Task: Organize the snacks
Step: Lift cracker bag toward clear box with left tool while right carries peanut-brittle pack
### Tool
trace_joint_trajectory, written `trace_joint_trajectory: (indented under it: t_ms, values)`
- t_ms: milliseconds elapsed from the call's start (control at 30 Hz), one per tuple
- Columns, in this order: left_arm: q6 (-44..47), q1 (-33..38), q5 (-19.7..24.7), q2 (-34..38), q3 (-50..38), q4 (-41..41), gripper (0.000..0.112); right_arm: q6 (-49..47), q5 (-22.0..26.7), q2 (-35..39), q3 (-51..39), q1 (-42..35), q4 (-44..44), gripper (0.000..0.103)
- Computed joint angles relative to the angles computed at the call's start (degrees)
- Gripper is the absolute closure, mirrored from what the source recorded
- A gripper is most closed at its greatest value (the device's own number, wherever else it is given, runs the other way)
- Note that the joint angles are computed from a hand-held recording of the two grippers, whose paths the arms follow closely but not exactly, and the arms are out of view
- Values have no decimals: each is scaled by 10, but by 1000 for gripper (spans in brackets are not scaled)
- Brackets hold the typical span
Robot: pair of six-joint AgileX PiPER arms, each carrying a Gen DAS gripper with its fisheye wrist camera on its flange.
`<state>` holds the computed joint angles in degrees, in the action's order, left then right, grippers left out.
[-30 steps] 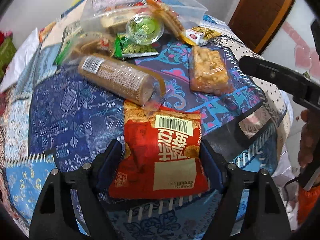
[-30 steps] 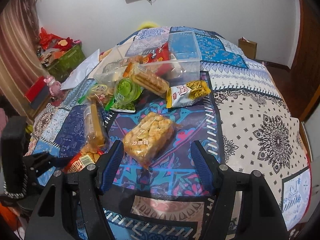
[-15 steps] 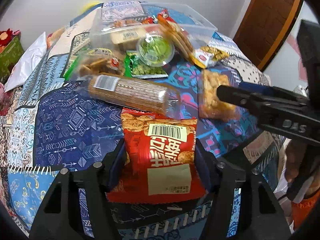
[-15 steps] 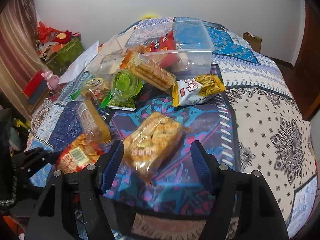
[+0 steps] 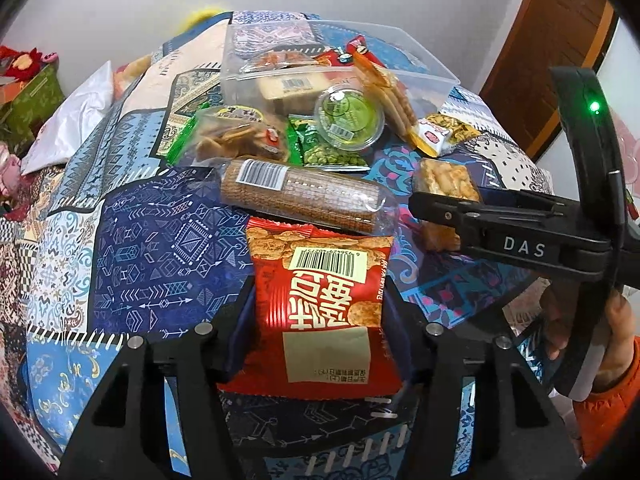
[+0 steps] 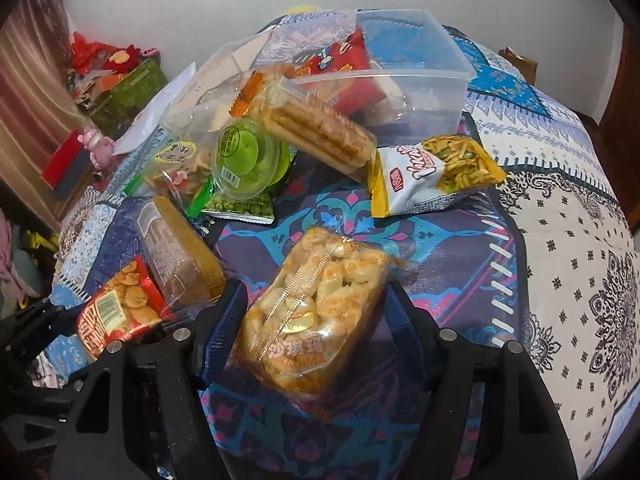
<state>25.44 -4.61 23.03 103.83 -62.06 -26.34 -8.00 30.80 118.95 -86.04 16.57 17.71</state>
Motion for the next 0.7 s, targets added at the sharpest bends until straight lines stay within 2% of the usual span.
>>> trace_joint_trajectory:
  t_ms: [233,700]
  values:
    - [-9,19,-4,-17,9,2,55,-23,-23,-20,32,-3,22,44]
    - [-31,37,-2,-58,-26,10,55,-38,-58,-86,66,-7,31,45]
